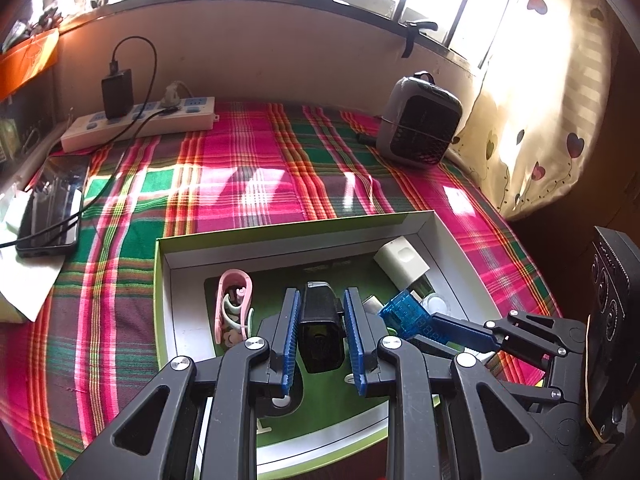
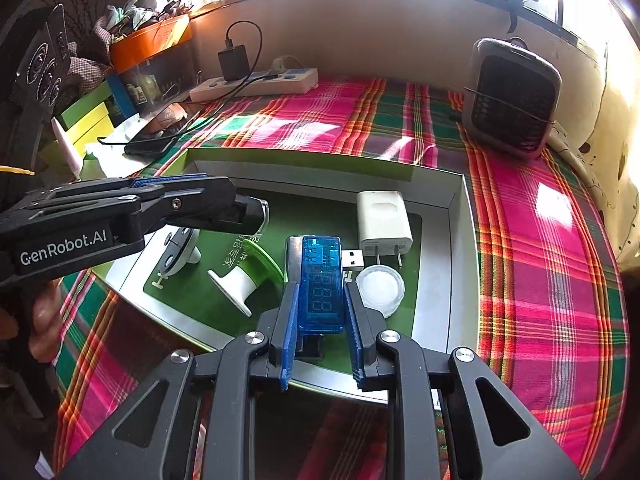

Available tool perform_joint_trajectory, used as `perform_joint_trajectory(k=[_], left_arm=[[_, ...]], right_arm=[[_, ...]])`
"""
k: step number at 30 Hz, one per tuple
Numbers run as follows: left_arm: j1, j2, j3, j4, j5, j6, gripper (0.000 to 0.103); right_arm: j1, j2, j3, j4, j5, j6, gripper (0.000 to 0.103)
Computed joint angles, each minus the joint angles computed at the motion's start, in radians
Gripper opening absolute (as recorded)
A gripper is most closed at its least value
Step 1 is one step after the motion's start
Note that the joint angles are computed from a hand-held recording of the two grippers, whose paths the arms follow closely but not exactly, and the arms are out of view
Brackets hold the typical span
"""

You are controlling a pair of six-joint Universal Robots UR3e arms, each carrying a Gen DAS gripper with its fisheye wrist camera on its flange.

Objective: Organize rigid objects
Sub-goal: 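Carry the black block in the left gripper over the tray while the right carries the USB stick, then lower the black block into the tray and open the left gripper while the right releases the USB stick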

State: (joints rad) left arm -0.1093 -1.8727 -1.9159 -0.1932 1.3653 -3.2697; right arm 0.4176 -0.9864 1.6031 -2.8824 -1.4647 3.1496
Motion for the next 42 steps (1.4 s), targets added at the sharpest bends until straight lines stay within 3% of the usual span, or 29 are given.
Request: perform_joint_trajectory(k=[7, 42], left_arm=[[-0.026, -0.017, -0.02, 0.014, 0.035, -0.005, 0.021], [-0.01, 0.044, -0.085, 0.016, 0.015, -0.023, 0.021]], right_arm=[[-0.008, -0.008, 0.02, -0.013, 0.008, 0.013, 0.023], [0.003, -0.045, 0.067, -0.041, -0.037, 0.052, 0.027]])
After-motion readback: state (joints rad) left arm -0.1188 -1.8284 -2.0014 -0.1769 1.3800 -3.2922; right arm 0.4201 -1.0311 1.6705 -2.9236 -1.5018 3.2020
